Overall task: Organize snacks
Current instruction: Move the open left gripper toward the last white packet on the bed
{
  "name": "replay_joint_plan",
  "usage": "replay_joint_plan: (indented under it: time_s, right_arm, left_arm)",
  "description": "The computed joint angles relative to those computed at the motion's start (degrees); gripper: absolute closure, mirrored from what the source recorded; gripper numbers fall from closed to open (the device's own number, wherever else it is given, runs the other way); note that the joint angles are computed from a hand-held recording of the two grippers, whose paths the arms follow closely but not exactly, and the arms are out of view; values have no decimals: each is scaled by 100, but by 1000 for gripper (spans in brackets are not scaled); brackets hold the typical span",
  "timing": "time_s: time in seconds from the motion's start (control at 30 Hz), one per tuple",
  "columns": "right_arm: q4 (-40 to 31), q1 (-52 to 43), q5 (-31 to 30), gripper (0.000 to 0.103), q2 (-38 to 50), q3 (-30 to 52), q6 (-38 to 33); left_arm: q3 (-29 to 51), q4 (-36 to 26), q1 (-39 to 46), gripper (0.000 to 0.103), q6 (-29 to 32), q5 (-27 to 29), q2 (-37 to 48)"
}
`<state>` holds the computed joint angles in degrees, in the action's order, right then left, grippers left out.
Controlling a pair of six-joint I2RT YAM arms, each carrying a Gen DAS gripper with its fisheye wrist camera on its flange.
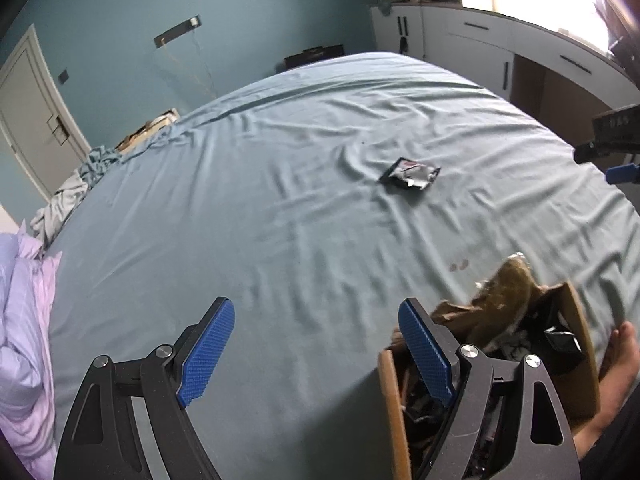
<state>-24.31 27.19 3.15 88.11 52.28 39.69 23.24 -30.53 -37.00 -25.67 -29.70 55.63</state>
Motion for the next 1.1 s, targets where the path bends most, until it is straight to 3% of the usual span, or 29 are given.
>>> replay_joint_plan:
  time_s: [0.07,0.17,0.23,0.47,0.57,0.7,0.87,0.97,1.0,1.03,1.1]
  right_arm:
    - [-205,-171,-251,36,480,345,-133]
    - [-52,-577,-1862,36,1201,601,-288]
    - [48,-658,-2361,36,1385,602,-275]
    - [125,-733,-2815,36,1483,781,-697]
    - [166,-873,-3033,36,1758,848,-701]
    - [-262,-932,-2630,36,2197,1214,-768]
    - [-406,-1208,-2738,36,2630,1483,-765]
    - [-473,-1388,-2841,36,2897,1680,-829]
    - [-533,-1394,-2841,36,2918,1743,-808]
    - [-566,-1437,-2847,36,2962,1789,-805]
    - [-562,-1460,-2871,36,2982,1791,-759]
  left_arm:
    - [10,-7,309,18,33,174,11]
    - [38,117,742,18,191,344,204]
    - [113,270,972,18,368,426,471]
    - [1139,970,1484,17,780,926,2423]
    - [2067,1090,1592,17,871,1438,3592]
    - [4000,686,1483,17,1042,1773,5450]
    - [6193,284,1564,17,1126,2857,7210]
    - [7857,-598,1437,17,1111,2744,8448]
    - [8227,-754,1376,12,1098,2572,8758]
    - [8310,-676,1332,7,1049,2449,8828]
    - [8386,-556,1299,9,1026,2401,8910]
